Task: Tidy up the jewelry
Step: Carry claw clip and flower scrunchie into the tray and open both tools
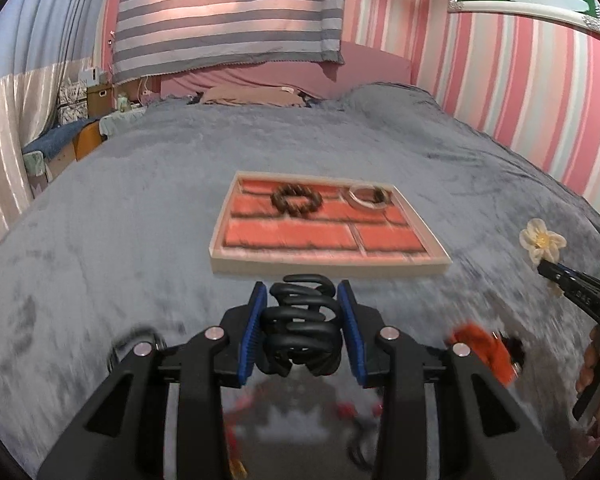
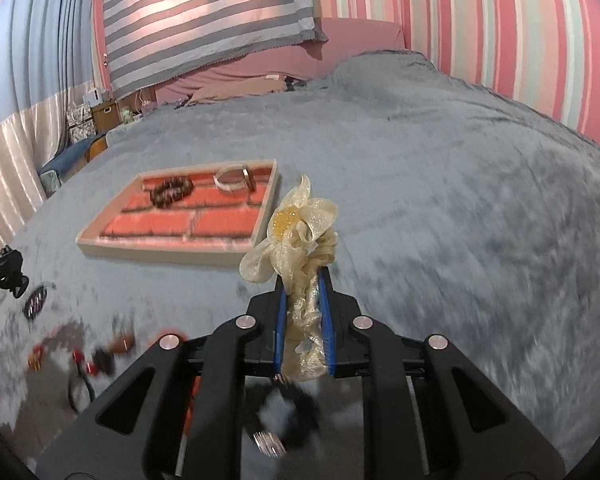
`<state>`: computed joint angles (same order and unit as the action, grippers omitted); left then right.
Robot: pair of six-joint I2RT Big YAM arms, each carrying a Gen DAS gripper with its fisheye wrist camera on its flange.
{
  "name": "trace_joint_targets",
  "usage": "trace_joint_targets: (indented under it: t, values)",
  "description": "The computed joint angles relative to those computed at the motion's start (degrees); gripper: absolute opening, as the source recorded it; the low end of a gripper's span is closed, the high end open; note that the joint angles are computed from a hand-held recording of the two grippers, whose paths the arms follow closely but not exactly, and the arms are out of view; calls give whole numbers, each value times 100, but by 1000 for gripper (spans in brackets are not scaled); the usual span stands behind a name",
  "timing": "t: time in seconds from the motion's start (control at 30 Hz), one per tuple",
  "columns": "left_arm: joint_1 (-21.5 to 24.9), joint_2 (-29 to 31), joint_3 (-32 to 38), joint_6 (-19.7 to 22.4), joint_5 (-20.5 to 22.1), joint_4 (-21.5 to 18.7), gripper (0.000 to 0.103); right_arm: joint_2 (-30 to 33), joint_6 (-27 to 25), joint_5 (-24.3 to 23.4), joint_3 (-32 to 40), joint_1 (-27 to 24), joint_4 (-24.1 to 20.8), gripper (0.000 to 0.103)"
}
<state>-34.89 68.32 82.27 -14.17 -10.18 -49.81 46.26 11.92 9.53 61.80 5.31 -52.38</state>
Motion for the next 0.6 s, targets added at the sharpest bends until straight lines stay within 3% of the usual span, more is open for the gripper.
trace_joint_targets:
  t: [0.27,0.4,0.6]
  values:
    - [609,1598,1642,500,516,-265,37,1845,-20,-42,1356,401,266,15]
    - [891,2631,2722,415,871,-755,37,2787,13,-118,2064,464,105,15]
    - [1011,3716,3833,606,731,-1376,37,3908,235,-361,2834,333,-231,15]
